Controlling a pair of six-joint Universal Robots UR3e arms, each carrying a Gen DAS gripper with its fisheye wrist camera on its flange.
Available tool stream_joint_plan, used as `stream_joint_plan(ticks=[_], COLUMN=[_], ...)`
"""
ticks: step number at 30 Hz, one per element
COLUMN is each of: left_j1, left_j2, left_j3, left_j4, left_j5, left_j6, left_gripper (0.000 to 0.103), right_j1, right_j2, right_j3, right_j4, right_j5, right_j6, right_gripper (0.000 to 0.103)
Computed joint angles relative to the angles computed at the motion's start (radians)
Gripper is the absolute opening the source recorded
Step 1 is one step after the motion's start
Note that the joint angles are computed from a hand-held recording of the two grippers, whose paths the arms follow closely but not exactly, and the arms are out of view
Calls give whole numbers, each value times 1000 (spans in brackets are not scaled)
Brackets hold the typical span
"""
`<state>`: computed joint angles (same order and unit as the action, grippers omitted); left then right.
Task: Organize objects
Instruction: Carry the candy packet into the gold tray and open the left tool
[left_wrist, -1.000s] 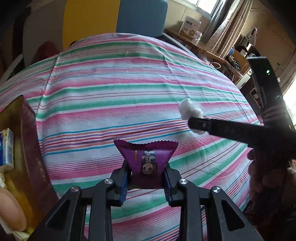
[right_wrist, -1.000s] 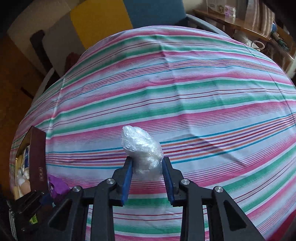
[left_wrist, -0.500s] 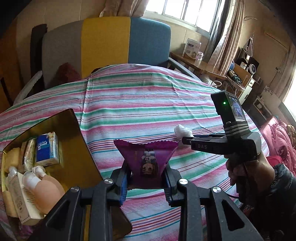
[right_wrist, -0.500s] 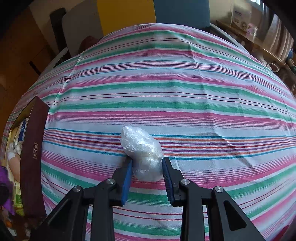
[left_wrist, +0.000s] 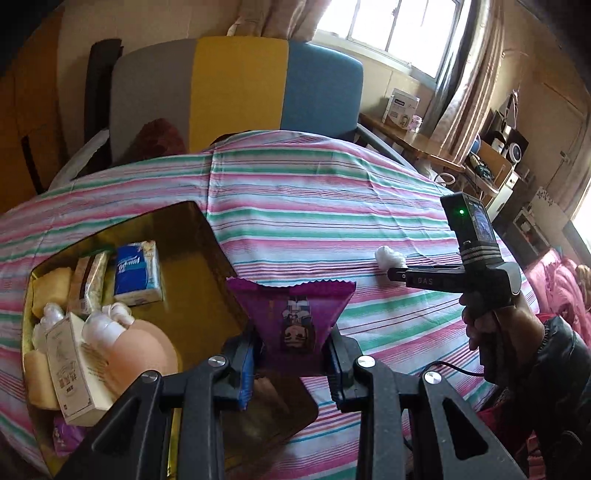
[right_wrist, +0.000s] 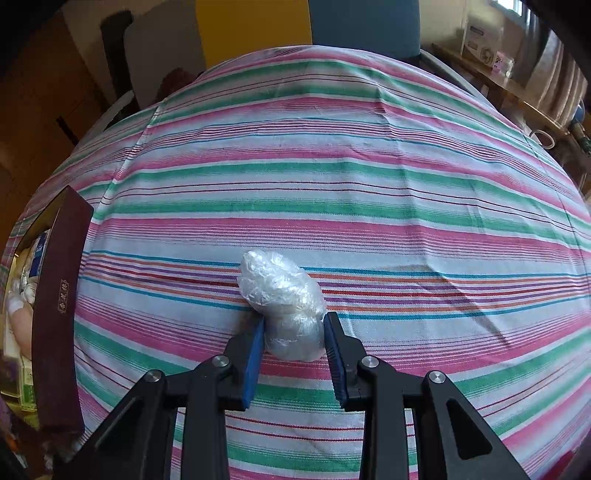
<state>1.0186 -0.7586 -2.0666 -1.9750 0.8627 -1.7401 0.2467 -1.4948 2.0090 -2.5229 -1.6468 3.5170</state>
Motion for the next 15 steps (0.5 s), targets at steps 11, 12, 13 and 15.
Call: stream_joint_plan(ticks=[11,12,13,15], left_j1=[275,276,271,240], left_j2=[-437,-465,-487,-534], left_j3=[306,320,329,350], left_j4=[-162,-144,-127,-99], left_j5=[-1,0,2,7], left_j6=[60,43,28,-19], left_gripper=[31,31,31,31], right_j1=[12,15,17,19], right_j2=[20,23,24,24], right_j3=[-28,-32,-33,-30], right_j4=[22,25,25,24], right_j5=[-20,-23,-25,-26], right_j6=[-12,-12,-11,-8], right_gripper=[32,32,32,32])
